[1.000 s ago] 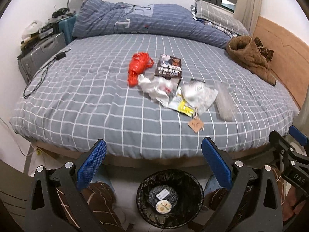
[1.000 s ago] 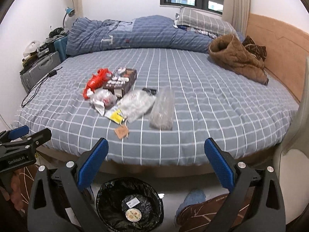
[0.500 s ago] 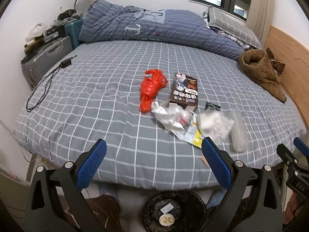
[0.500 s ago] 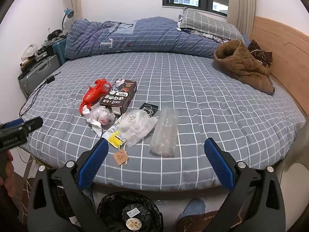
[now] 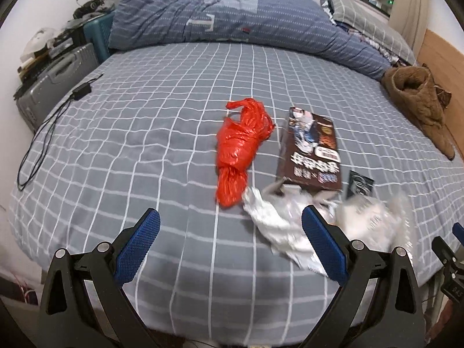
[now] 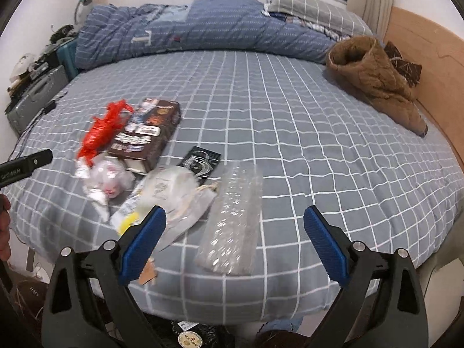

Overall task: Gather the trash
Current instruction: 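Grasp the red plastic bag with the left tool while the right tool grasps the bubble-wrap tube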

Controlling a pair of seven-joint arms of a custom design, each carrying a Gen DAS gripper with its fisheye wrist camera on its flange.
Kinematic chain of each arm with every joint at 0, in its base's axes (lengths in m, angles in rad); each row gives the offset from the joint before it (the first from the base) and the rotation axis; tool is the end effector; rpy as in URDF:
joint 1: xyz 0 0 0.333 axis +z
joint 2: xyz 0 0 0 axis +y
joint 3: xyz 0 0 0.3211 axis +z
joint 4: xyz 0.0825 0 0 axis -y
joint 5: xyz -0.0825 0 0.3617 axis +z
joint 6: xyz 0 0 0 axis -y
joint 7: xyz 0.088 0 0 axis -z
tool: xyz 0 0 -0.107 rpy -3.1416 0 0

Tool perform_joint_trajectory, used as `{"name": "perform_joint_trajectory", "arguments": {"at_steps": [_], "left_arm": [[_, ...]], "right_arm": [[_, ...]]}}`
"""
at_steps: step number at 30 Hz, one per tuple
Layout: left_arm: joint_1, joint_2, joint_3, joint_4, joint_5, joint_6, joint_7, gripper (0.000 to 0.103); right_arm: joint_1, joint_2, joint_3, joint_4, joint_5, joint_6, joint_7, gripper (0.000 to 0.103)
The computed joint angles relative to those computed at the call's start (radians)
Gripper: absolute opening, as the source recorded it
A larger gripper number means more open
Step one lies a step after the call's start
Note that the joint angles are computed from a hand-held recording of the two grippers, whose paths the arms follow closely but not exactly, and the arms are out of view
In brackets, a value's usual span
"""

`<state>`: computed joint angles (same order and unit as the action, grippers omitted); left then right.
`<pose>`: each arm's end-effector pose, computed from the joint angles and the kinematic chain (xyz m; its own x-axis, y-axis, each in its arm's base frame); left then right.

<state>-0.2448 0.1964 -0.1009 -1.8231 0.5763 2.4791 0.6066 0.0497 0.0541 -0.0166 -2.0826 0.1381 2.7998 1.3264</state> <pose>0.5947 -0.2116 0.4925 0.2436 -0.9699 0.0072 -0.7872 -0.2020 -0.5827 0.5842 0.0130 0.4943 0.1507 -0.9879 0.0353 -0.7736 -0.1401 -0.6179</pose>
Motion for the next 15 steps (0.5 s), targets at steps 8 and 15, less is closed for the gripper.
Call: {"name": "perform_joint_trajectory", "arguments": {"at_steps": [8,15], "left_arm": [[0.008,0.204,0.042,0.214,-0.081,-0.021,0.129,0.092],[0.003,0.362,0.079,0.412,-0.191,-0.069,0.245,0.085]], "right_arm": [[-0.038,0.156,0.019,0.139,-0.008,-0.082,0.025,0.08],[-0.074,0.227,0.057,0.206,0.056,-0.166,-0.006,0.064]]}}
